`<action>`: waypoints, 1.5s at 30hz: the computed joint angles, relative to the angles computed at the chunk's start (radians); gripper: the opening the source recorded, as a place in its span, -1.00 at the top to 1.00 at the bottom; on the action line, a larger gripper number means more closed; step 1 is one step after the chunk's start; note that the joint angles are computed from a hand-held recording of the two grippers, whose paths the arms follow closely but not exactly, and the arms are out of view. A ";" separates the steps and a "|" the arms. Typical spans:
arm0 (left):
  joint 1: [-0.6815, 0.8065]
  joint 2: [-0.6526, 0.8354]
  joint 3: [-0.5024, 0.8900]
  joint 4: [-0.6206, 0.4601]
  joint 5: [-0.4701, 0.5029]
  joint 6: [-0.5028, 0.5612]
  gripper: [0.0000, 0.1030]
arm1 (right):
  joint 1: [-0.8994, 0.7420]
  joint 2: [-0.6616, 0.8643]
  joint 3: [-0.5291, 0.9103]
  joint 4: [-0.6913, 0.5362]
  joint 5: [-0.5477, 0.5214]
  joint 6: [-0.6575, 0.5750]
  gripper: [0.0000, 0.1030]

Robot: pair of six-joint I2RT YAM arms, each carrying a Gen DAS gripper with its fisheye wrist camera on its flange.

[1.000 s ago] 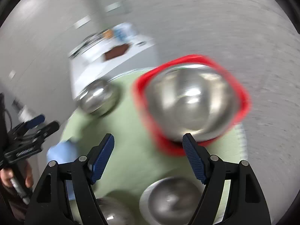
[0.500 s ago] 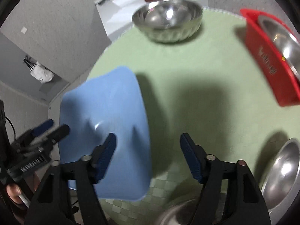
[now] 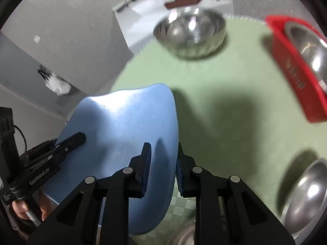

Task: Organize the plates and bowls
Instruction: 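Grasp the light-blue plastic plate edge with both grippers and lift, then lower the blue plate into the red basin onto the bowl, release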

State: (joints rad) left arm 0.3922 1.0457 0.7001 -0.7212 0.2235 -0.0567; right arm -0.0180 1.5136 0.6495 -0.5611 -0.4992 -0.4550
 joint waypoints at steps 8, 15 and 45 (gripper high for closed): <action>-0.400 0.264 0.353 0.074 -0.104 -0.200 0.71 | -0.320 0.106 0.375 -0.232 -0.117 -0.184 0.57; -0.640 0.727 0.772 0.136 -0.139 -0.253 0.71 | -0.493 0.434 0.790 -0.267 -0.094 -0.189 0.57; -0.727 1.252 1.296 0.018 -0.079 -0.254 -0.29 | -0.499 0.670 0.919 -0.068 0.052 -0.178 0.05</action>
